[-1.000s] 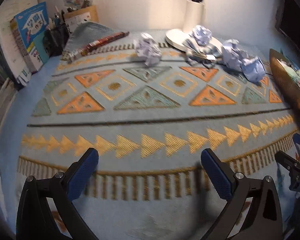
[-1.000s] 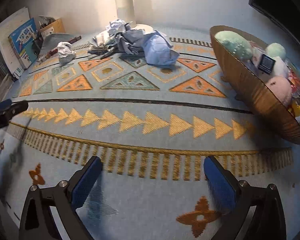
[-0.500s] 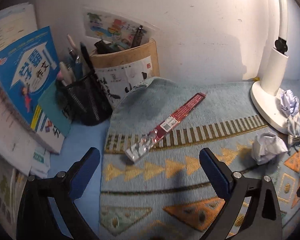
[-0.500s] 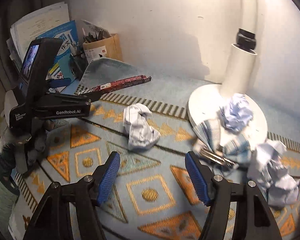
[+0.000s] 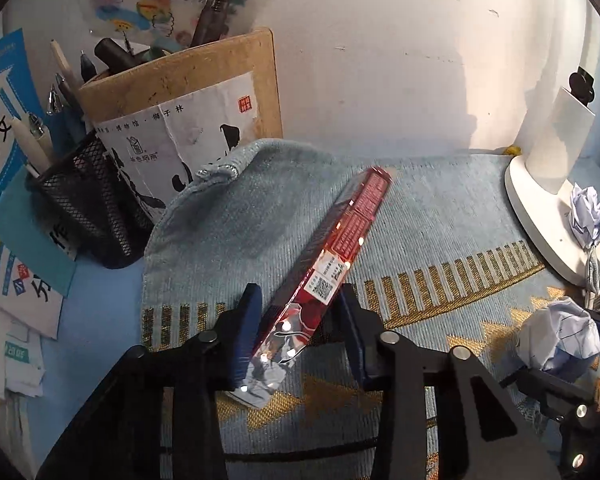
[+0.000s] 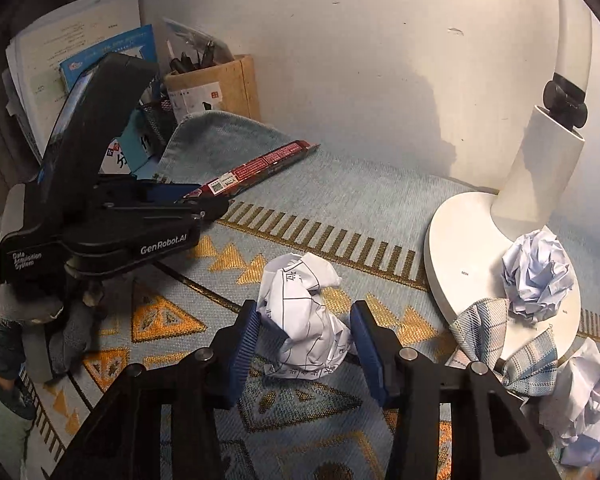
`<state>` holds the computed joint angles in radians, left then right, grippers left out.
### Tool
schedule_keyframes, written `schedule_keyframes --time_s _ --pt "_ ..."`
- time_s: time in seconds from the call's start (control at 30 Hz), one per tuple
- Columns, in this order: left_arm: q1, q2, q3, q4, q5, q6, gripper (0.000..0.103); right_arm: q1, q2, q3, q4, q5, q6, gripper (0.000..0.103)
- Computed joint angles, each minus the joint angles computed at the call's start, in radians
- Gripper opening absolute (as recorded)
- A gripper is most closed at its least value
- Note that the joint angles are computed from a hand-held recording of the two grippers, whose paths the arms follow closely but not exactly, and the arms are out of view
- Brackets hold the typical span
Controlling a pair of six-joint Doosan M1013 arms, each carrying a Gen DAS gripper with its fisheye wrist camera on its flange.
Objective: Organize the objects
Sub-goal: 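Grasp the red box with the left gripper while the right grasps a white paper ball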
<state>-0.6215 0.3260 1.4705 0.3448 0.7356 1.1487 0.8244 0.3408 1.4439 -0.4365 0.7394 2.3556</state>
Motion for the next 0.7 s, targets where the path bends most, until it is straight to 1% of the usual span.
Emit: schedule_keyframes --time_s 0.03,0.1,0.13,0.17,0.23,0.27,0.33,0.4,0.47,0.5,0.57,0.67,0.7 --pt "-0.010 -0.005 0.006 0.021 0.006 -0.015 0.024 -0.002 -0.008 0.008 0.028 -0.001 -0.026 0.046" --pt "-0.029 -0.023 0.024 0.042 0.028 -0.045 0.019 -0.008 -0.035 0.038 0.127 -0.002 -0.097 0.046" --pt "-0.038 -0.039 0.040 0.042 0.027 -0.065 0.016 -0.007 -0.060 0.066 0.155 -0.019 -0.109 0.046" --pt "-0.049 -0.058 0.058 0.039 0.029 -0.077 0.014 -0.003 -0.090 0.098 0.169 -0.037 -0.113 0.046" --pt "-0.084 -0.108 0.111 0.069 0.018 -0.124 0.014 0.016 -0.158 0.161 0.151 -0.060 -0.079 0.046" --pt "-0.101 -0.135 0.138 0.059 0.011 -0.133 0.014 0.027 -0.194 0.193 0.133 -0.069 -0.052 0.046" --pt "-0.148 -0.185 0.191 0.079 0.012 -0.180 0.014 0.069 -0.263 0.253 0.036 -0.055 0.055 0.047" --pt "-0.184 -0.233 0.238 0.021 0.001 -0.196 0.014 0.107 -0.321 0.311 -0.045 -0.033 0.143 0.047" --pt "-0.224 -0.264 0.273 -0.002 0.001 -0.238 0.014 0.143 -0.364 0.358 -0.119 0.026 0.219 0.047" --pt "-0.251 -0.281 0.291 -0.003 0.007 -0.260 0.014 0.154 -0.383 0.384 -0.141 0.058 0.245 0.047" --pt "-0.306 -0.301 0.325 0.040 0.013 -0.330 0.014 0.162 -0.415 0.431 -0.146 0.086 0.279 0.047" --pt "-0.349 -0.324 0.360 0.048 -0.009 -0.376 0.014 0.168 -0.423 0.471 -0.203 0.124 0.351 0.047" --pt "-0.362 -0.333 0.372 0.051 -0.017 -0.392 0.014 0.165 -0.428 0.483 -0.204 0.117 0.362 0.047"
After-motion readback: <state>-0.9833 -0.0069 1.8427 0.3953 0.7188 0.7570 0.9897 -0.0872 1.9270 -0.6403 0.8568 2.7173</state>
